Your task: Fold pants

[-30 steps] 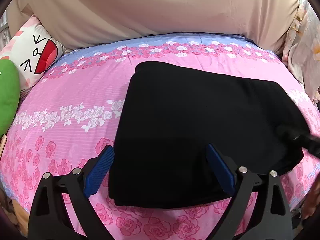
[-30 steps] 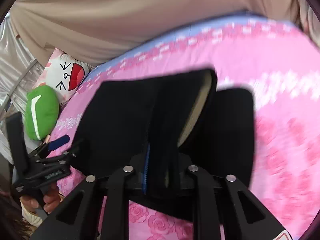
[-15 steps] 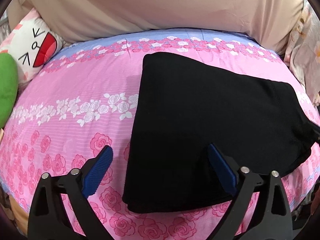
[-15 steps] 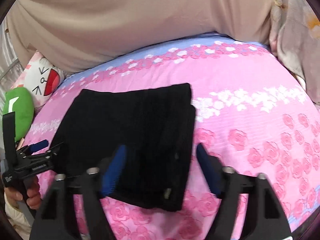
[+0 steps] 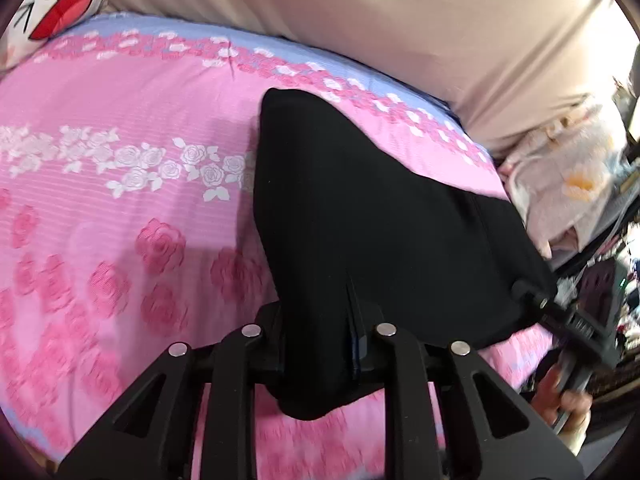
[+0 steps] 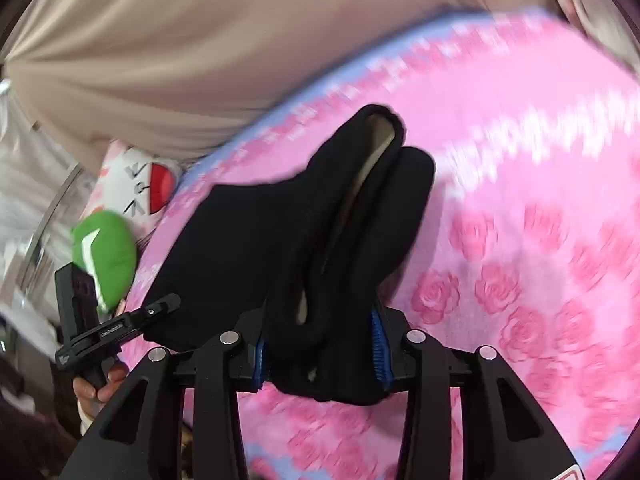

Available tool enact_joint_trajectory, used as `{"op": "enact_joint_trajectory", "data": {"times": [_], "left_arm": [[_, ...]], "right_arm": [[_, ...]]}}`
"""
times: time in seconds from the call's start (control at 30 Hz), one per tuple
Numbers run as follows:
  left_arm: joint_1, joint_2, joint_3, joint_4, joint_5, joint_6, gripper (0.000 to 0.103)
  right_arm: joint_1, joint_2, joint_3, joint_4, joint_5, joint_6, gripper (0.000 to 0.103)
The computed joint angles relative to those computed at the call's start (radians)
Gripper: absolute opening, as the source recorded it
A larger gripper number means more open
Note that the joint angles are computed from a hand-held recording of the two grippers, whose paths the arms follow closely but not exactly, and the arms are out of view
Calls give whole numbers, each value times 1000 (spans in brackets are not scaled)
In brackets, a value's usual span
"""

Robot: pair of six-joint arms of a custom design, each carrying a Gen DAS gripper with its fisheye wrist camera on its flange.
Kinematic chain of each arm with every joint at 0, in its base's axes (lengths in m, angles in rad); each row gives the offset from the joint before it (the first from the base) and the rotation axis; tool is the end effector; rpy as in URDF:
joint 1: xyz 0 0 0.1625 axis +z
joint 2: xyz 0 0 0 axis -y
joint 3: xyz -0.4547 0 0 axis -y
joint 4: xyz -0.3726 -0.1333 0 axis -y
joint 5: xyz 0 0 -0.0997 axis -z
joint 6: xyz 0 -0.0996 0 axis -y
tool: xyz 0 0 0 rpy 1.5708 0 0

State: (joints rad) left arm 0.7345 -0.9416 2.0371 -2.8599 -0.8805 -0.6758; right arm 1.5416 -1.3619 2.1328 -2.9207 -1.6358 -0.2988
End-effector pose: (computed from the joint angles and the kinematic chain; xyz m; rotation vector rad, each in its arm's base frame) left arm -0.2769 -0.5151 0.1426 0.1199 2.6418 -0.8386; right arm 0.1122 -0.5029 0.3191 0.3581 -2.8473 0.8281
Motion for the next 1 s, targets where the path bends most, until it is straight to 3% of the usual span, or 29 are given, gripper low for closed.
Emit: {"op": "enact_joint_trajectory", "data": {"times": [0.07,0.13,0.17,0.23,0.3,0.33,0.37,0.4,0.43,0.47,0.57,0.7,0.8,0.93,1.0], "left_arm": [[-7,-10,7,67,-7,-30,23],[-1,3,5,115,34,-46,42],[-3,0,14,118,49,-71,46],[-30,-13,19,158,114,-118,48],[-85,-25,13,292,283,-182,53],[-104,-29,6,371,357,-229,66],[-120,-34,5,427,420,-266,72],[-121,-34,0,440,445,-270,75],[-121,-32,-1,452,455,-280,75],[-110,-33,-13,489,451,-309,75],[-85,-36,-13,484,421,-325,75],[-73,-53,-4,548,422,-387,76],[-69,-70,10,568,421,-404,77],[-64,-86,23,579,444,-419,82],[-58,-85,17,601,449,-434,82]], "right_arm": [[12,-14,2,17,-43,-3,48],[17,32,14,-58,-199,-69,68],[7,47,21,-94,-239,-61,68],[15,9,45,-130,-197,11,54],[98,18,62,-284,-232,-55,48],[140,35,54,-326,-252,-90,37],[175,55,36,-326,-250,-118,30],[210,93,-2,-284,-221,-155,13],[245,138,-55,-201,-201,-179,2],[257,169,-85,-160,-191,-195,0],[301,349,-248,-53,-232,-237,0],[289,585,-497,219,-251,-154,0],[317,635,-515,205,-286,-186,0],[316,586,-456,138,-208,-178,0],[297,643,-491,167,-264,-201,0]]}}
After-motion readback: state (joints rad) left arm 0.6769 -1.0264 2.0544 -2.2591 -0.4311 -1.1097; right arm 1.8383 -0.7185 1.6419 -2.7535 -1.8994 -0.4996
